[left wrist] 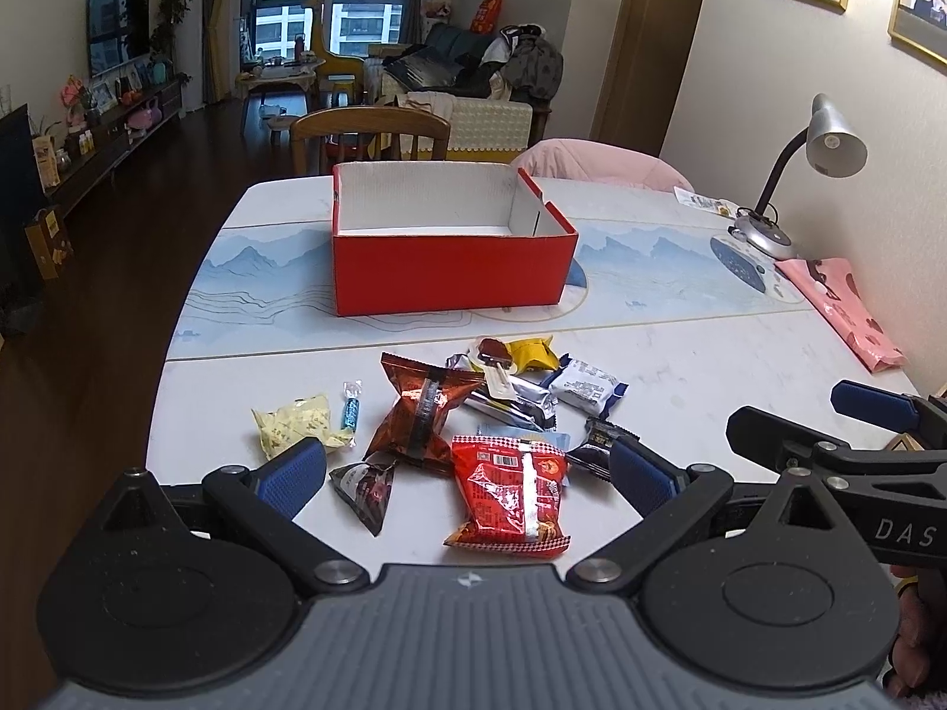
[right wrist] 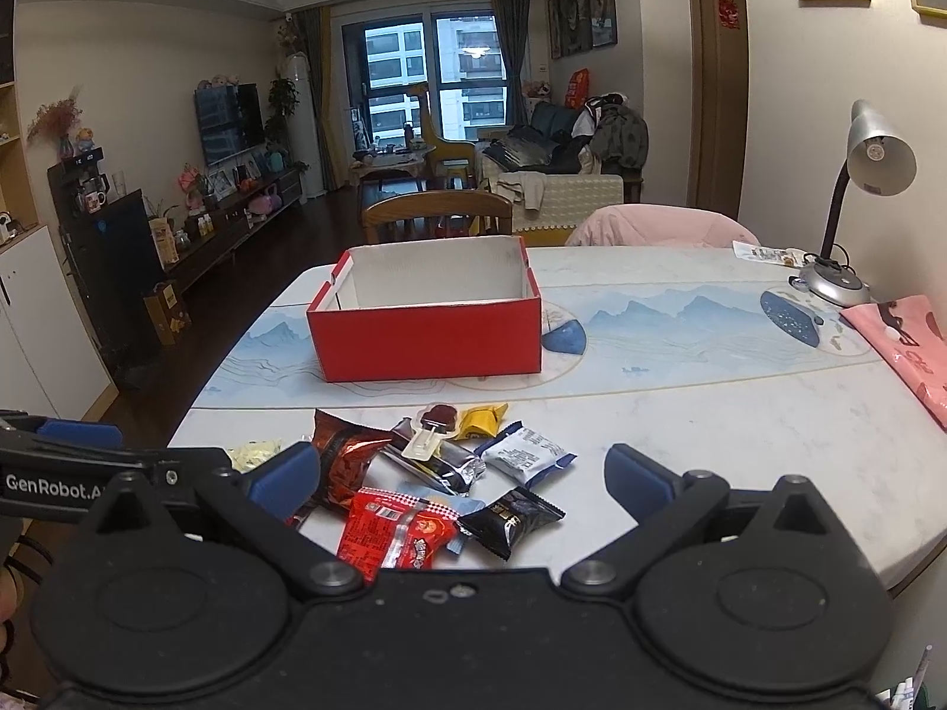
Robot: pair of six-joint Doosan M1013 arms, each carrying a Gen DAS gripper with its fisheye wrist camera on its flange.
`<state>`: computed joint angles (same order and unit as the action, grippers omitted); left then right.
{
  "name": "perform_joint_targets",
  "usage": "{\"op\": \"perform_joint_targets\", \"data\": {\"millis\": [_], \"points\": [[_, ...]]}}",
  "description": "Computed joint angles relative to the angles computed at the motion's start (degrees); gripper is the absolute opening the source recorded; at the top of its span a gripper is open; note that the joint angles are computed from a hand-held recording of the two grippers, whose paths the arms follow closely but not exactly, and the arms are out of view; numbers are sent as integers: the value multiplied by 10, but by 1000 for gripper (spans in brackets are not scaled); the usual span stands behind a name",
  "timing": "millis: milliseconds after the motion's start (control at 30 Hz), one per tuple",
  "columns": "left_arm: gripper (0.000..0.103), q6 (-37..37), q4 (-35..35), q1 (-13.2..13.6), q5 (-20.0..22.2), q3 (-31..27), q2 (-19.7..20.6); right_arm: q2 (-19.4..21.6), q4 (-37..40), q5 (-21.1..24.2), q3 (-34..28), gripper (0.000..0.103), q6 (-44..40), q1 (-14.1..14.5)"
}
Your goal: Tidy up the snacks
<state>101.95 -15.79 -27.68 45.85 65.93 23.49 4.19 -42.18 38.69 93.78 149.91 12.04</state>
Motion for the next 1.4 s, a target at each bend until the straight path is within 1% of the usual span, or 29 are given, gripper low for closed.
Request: {"op": "perform_joint_targets", "data": {"millis": [233,1067,1300,1400], "points": [[103,3,-7,-1,8,-4,3,-3,-5,7,2,103,6,2],[103,11,-13,-3,6,-6,3,-5,-21,16,2,103,18,5],[103,15,-17,-5,20,-22,13,-2,-18,24,-3,103,14,4],[103,15,-18,-4,28,-30,20,0,-11,26,-5,103,3,0]]}}
